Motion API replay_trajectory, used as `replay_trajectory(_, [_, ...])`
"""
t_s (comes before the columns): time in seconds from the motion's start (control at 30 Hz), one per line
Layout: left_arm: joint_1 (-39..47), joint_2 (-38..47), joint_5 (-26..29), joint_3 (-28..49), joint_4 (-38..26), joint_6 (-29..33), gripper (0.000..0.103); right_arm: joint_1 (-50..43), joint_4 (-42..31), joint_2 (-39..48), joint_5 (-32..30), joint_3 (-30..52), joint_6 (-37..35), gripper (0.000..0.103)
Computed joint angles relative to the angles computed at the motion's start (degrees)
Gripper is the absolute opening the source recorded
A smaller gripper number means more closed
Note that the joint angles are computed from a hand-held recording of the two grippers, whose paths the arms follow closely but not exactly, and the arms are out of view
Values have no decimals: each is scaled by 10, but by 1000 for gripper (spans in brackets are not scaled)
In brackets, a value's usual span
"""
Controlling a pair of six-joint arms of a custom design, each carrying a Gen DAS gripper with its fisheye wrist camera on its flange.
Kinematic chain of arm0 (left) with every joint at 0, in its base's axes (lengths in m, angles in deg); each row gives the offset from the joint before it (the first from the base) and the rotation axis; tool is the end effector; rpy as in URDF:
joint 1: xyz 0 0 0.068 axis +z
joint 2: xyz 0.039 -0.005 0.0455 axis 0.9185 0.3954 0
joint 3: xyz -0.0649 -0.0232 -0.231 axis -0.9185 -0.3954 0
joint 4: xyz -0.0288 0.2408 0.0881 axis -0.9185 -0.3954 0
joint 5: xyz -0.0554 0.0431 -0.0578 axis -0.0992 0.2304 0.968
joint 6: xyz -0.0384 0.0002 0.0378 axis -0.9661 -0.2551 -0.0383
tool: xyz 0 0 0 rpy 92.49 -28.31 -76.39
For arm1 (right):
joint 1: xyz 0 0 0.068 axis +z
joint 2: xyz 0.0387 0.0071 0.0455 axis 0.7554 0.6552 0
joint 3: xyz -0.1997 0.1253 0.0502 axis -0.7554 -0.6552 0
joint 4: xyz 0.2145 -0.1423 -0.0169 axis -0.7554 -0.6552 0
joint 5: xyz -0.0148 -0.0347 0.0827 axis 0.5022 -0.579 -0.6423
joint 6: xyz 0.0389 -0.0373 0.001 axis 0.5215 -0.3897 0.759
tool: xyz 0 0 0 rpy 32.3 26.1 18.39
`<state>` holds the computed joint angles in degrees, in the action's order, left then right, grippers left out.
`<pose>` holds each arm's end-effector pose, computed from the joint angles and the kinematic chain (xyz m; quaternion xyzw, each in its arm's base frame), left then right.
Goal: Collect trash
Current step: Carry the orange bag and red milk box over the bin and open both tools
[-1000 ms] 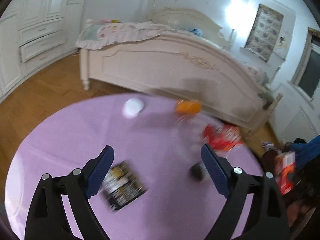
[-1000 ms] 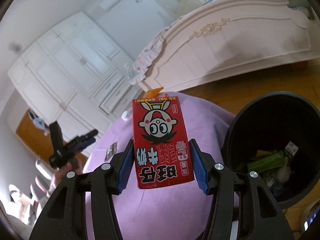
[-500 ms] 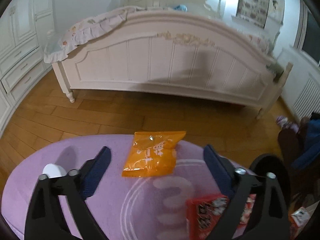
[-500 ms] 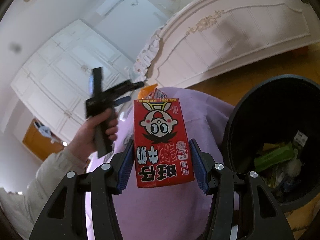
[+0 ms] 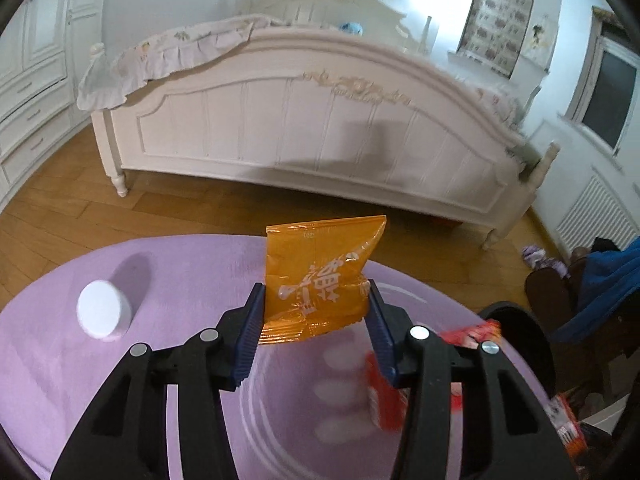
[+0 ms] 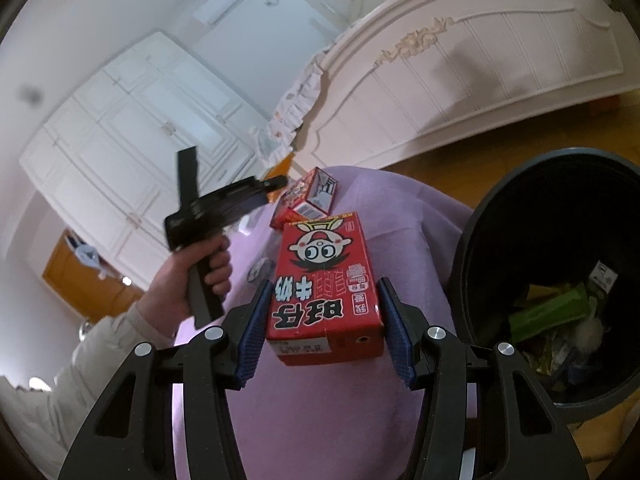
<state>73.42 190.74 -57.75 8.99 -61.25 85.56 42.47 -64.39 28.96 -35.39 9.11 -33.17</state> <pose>0.3670 0.0288 0.1647 0.0946 0.9135 -0.1393 0.3705 0.1589 0.0062 0.1103 0.0478 0.8379 0.3875 0.3814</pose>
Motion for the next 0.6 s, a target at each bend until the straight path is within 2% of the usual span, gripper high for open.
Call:
replay_trajectory(0.23, [-4, -174, 73, -122, -9, -17, 48, -25, -63, -84, -21, 3, -2, 52])
replay_trajectory(0.33, [-38, -239, 86, -157, -23, -29, 48, -102, -92, -98, -67, 13, -16, 52])
replay_trajectory(0.43, [-90, -272, 80, -179, -20, -53, 48, -198, -107, -65, -108, 34, -46, 52])
replay_trajectory(0.6, [-208, -252, 33, -187, 17, -94, 48, -344, -97, 73, -163, 80, -118, 52])
